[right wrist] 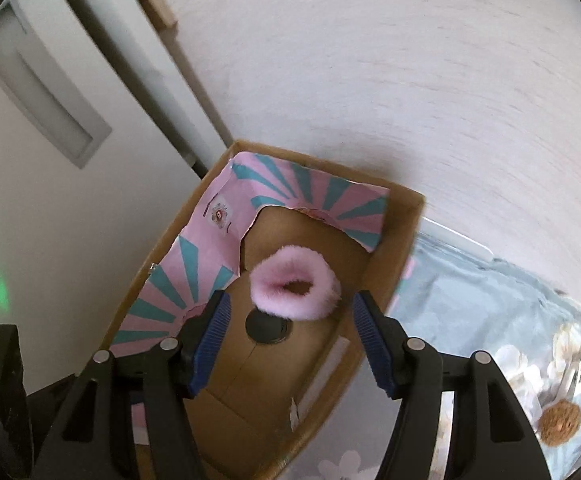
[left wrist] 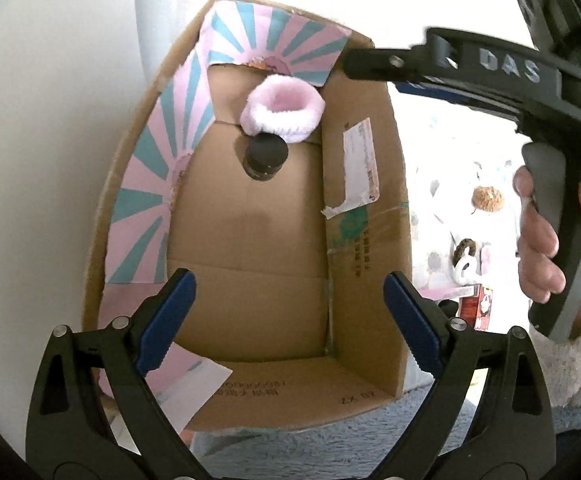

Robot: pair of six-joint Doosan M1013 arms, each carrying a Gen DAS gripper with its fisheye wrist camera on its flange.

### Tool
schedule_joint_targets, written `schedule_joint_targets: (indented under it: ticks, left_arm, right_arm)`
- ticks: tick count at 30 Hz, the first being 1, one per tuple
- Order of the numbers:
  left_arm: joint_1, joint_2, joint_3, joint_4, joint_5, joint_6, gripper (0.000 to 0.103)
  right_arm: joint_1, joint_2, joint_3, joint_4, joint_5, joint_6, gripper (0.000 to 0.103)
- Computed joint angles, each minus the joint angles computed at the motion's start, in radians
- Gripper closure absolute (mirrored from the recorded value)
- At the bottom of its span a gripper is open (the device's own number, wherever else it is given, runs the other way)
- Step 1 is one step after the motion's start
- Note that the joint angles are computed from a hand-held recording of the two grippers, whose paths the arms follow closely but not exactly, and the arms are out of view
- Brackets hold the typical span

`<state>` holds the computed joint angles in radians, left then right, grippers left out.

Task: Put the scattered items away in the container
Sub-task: 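Carry the black jar and pink hair tie into the cardboard box and release both, then move both open tools back over the items on the cloth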

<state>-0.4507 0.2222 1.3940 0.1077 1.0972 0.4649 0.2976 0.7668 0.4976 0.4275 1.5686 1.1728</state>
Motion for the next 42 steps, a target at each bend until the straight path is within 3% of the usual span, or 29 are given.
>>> schedule_joint_targets:
  ticks: [3, 4, 5, 10, 12, 16, 19, 24, 30, 42]
  left_arm:
    - [-0.008, -0.008, 0.002, 0.014, 0.003, -0.033, 0.008]
    - [0.01, -0.011, -0.004, 0.008, 0.005, -0.017, 0.008]
    - [0.007, -0.004, -0.012, 0.015, 0.005, -0.023, 0.008]
    - [-0.005, 0.0, -0.059, 0.097, 0.072, -0.021, 0.008]
    - [-0.015, 0.005, -0.08, 0.139, 0.091, -0.022, 0.008]
    - [-0.033, 0.023, -0.136, 0.196, 0.129, -0.004, 0.008]
    - [-0.045, 0.044, -0.181, 0.2, 0.127, 0.064, 0.008]
    - [-0.087, 0.114, -0.295, 0.225, 0.205, 0.225, 0.008]
    - [-0.123, 0.181, -0.375, 0.172, 0.238, 0.362, 0.007]
    - [-0.145, 0.244, -0.461, 0.137, 0.285, 0.418, 0.007]
  right_arm:
    - [-0.019, -0.024, 0.037, 0.019, -0.019, 0.007, 0.044]
    - [-0.021, -0.054, 0.078, 0.026, -0.018, 0.003, 0.044]
    - [-0.046, -0.055, 0.095, 0.04, -0.044, -0.02, 0.044]
    - [-0.091, -0.107, 0.148, 0.072, -0.082, -0.073, 0.044]
    - [-0.102, -0.097, 0.109, 0.085, -0.098, -0.076, 0.044]
    - [-0.139, -0.124, 0.132, 0.118, -0.148, -0.094, 0.044]
    - [-0.173, -0.153, 0.155, 0.123, -0.181, -0.081, 0.044]
    - [-0.23, -0.211, 0.236, 0.088, -0.264, -0.048, 0.043]
    - [-0.292, -0.268, 0.334, 0.042, -0.317, 0.013, 0.043]
    - [-0.344, -0.35, 0.484, -0.003, -0.336, 0.066, 0.043]
